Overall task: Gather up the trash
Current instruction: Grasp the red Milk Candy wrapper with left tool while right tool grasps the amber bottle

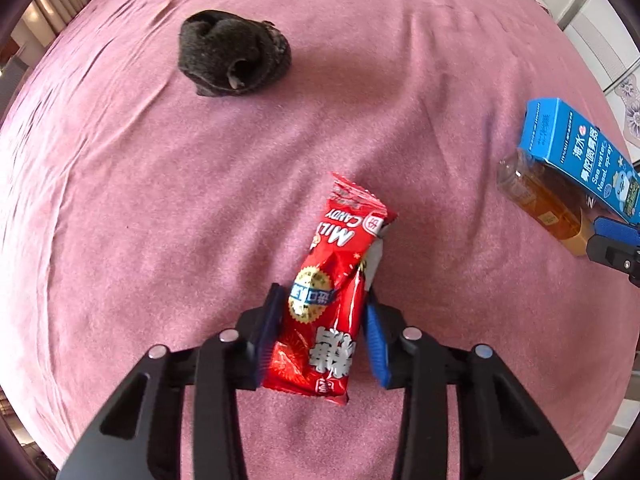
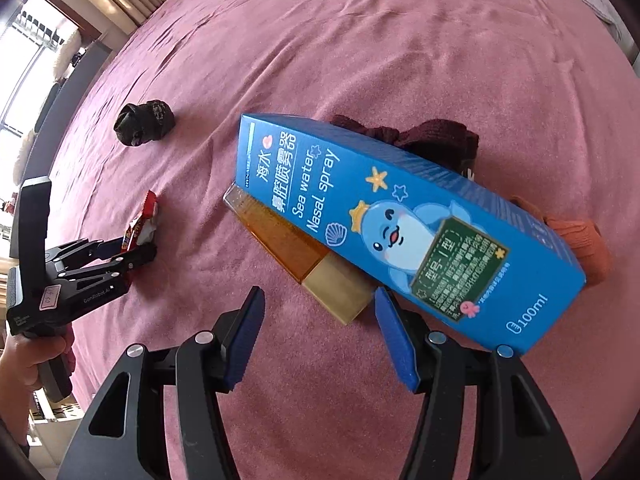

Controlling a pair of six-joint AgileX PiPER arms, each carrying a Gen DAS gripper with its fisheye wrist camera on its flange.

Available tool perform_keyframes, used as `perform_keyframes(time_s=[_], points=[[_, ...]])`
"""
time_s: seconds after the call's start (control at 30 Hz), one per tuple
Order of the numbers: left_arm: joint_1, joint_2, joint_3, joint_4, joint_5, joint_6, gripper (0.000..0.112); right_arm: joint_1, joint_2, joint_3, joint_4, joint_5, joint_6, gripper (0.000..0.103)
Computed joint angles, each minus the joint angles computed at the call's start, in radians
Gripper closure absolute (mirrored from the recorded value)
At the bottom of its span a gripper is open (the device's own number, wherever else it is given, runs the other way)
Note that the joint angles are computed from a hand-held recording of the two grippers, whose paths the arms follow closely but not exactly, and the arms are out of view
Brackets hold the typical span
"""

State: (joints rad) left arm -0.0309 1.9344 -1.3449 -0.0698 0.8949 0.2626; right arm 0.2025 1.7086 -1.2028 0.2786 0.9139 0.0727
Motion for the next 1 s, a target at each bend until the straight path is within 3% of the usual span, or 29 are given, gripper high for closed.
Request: perform_keyframes(time_s=[0.4,0.5,0.63,0.83,1.0], points=[[0.042,-0.088,0.094,-0.126,-0.004,0.008,0.079,0.096,0.164,-0.128,-0.124,0.011,0.074,0.045],[0.050,-0.111,0.123,-0.150,-0.010,-0.021,0.079,0.125,0.164,-0.122,-0.169,0.007,0.105,0.054],[0.065,-0.171,0.211,-0.227,-0.029,-0.027,0.079,0.092,0.079,0.000,-0.031,-0.037,0.071,0.067],[0.042,-0.290,0.380,-0.299,-0.056,-0.012,0.080,0.009,-0.152,0.318,0.201,-0.098,-0.003,0.069],[-0.025,-0.424,0.519,-0.319,-0.041,-0.060,0.080,-0.045,-0.340,0.505,0.273,-0.052,-0.012,0.069]])
